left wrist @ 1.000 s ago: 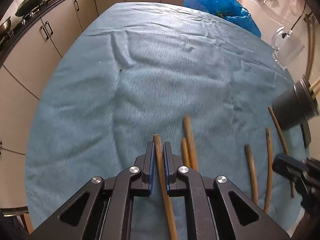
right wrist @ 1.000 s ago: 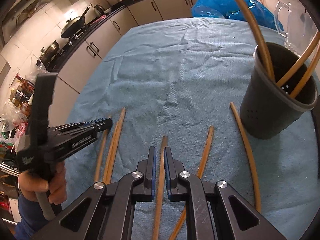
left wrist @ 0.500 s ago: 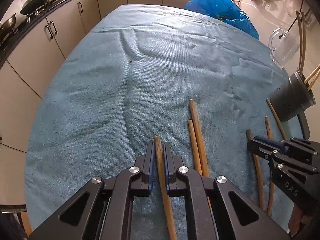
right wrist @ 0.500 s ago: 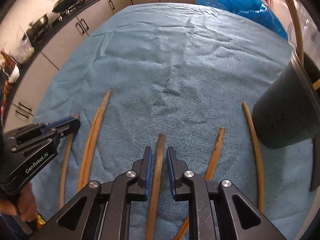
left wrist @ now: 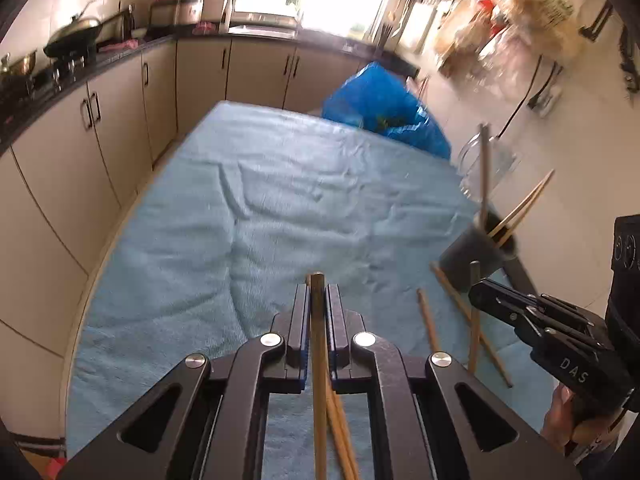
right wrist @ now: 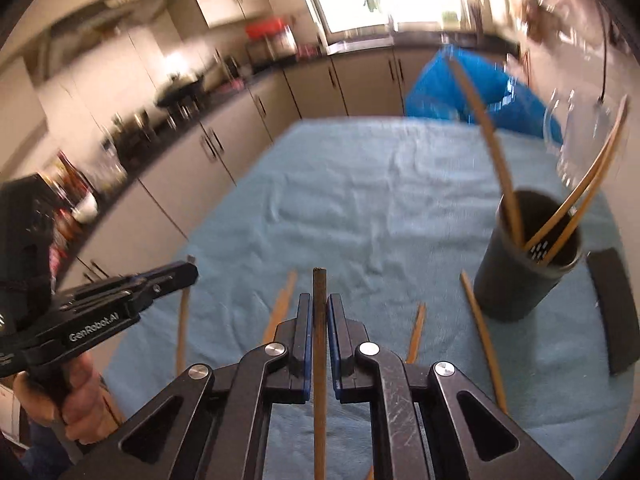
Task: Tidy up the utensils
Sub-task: 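Grasp a chopstick with the left gripper and lift while the right gripper lifts its own, then carry both held chopsticks up and over the black cup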
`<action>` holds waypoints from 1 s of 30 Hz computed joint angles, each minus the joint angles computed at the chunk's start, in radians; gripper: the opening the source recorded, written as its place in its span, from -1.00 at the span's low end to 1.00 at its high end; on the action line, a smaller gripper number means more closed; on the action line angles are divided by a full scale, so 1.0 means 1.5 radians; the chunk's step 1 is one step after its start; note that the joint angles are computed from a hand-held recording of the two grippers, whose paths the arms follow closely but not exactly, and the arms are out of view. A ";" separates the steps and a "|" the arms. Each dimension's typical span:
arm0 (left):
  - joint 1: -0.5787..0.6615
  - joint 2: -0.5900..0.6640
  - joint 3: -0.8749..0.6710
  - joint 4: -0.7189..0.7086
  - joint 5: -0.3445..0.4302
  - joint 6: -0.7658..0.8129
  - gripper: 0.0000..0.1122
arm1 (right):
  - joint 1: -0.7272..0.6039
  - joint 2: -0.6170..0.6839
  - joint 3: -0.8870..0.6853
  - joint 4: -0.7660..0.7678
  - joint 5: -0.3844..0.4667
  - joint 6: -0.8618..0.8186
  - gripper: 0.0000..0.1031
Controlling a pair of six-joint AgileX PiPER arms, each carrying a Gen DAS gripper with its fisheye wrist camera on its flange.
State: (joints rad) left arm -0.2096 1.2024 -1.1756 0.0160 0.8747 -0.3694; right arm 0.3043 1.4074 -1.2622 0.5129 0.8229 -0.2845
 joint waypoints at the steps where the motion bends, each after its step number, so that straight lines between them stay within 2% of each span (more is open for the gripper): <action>1: -0.007 -0.009 -0.005 0.007 0.004 -0.006 -0.88 | -0.006 -0.024 0.010 0.015 -0.009 -0.012 -0.85; 8: -0.075 -0.055 -0.030 0.078 0.021 -0.068 -0.88 | -0.004 -0.094 0.028 0.029 -0.038 -0.008 -0.85; 20: -0.154 -0.081 -0.051 0.161 0.048 -0.144 -0.88 | -0.072 -0.147 0.060 0.105 -0.013 -0.076 -0.85; 30: -0.201 -0.089 -0.072 0.203 0.067 -0.172 -0.88 | -0.093 -0.164 0.061 0.125 0.001 -0.092 -0.85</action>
